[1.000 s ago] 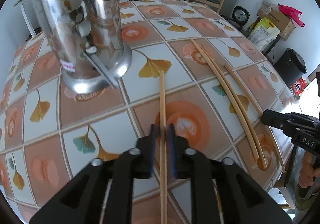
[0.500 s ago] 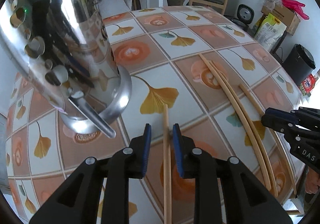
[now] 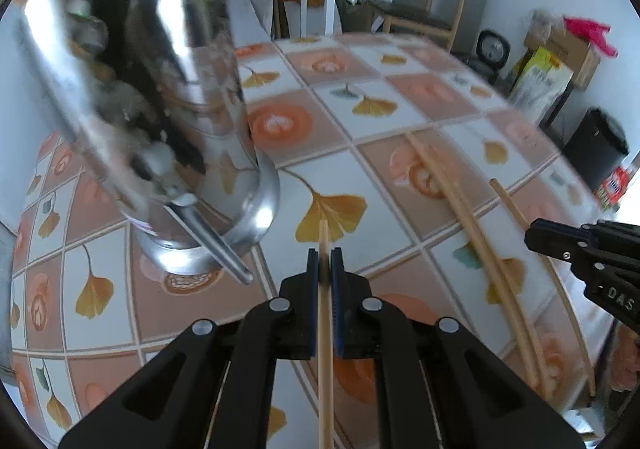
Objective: Organize utensils
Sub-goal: 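Grasp another wooden chopstick with the left gripper while the right gripper lifts its chopstick, then lift the held chopstick with the left gripper and carry it over the steel holder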
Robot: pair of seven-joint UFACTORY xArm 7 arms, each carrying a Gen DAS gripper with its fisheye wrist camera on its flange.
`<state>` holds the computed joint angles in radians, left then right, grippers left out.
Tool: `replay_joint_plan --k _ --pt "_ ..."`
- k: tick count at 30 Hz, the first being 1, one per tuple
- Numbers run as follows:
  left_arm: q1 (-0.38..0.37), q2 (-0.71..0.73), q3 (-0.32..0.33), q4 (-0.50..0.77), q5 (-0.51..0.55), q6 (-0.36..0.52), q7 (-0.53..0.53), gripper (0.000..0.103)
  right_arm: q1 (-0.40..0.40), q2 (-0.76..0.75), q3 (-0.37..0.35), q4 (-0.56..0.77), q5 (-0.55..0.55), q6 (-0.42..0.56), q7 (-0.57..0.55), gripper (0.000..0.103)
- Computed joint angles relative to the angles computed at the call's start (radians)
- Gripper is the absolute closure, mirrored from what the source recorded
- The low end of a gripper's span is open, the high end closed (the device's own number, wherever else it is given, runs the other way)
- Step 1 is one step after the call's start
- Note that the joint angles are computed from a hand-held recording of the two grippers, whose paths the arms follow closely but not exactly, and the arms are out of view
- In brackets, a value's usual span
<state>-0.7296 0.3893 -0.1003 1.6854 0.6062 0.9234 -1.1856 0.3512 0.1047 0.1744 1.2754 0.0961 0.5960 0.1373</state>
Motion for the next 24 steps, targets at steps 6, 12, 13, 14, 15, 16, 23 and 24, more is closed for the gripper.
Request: replay_joint_plan --k 6,12,13,14,15,16,23,24 --pt "0.017 -0.180 -0.019 -0.156 0.076 -0.121 -0.119 0.098 -0.016 -0.097 0.002 -0.033 0.156 -0.052 -0.088 0.099" --pt "0.066 -0.375 -0.084 -0.276 0.213 -0.152 -0.266 0.098 -0.001 -0.179 -0.016 -0.049 0.344 -0.110 -0.215 0.099" --pt "0.075 -0.397 -0.098 -0.283 0.233 -0.146 -0.285 0.098 0.001 -0.184 -0.019 -0.045 0.360 -0.112 -0.226 0.099" --pt "0.087 -0.420 -0.111 -0.290 0.254 -0.140 -0.302 0.098 0.005 -0.190 -0.021 -0.041 0.375 -0.116 -0.235 0.099" --pt "0.098 -0.447 -0.125 -0.295 0.282 -0.132 -0.324 0.098 0.008 -0.194 -0.023 -0.036 0.388 -0.122 -0.243 0.099" --pt "0.113 -0.463 -0.136 -0.298 0.297 -0.132 -0.333 0.098 0.010 -0.198 -0.024 -0.033 0.390 -0.125 -0.246 0.099" --pt "0.214 -0.508 -0.213 -0.229 0.400 -0.129 -0.347 0.098 0.016 -0.189 -0.022 -0.003 0.369 -0.130 -0.239 0.099" --pt "0.229 -0.503 -0.219 -0.208 0.402 -0.139 -0.338 0.098 0.017 -0.185 -0.022 0.001 0.369 -0.127 -0.239 0.099"
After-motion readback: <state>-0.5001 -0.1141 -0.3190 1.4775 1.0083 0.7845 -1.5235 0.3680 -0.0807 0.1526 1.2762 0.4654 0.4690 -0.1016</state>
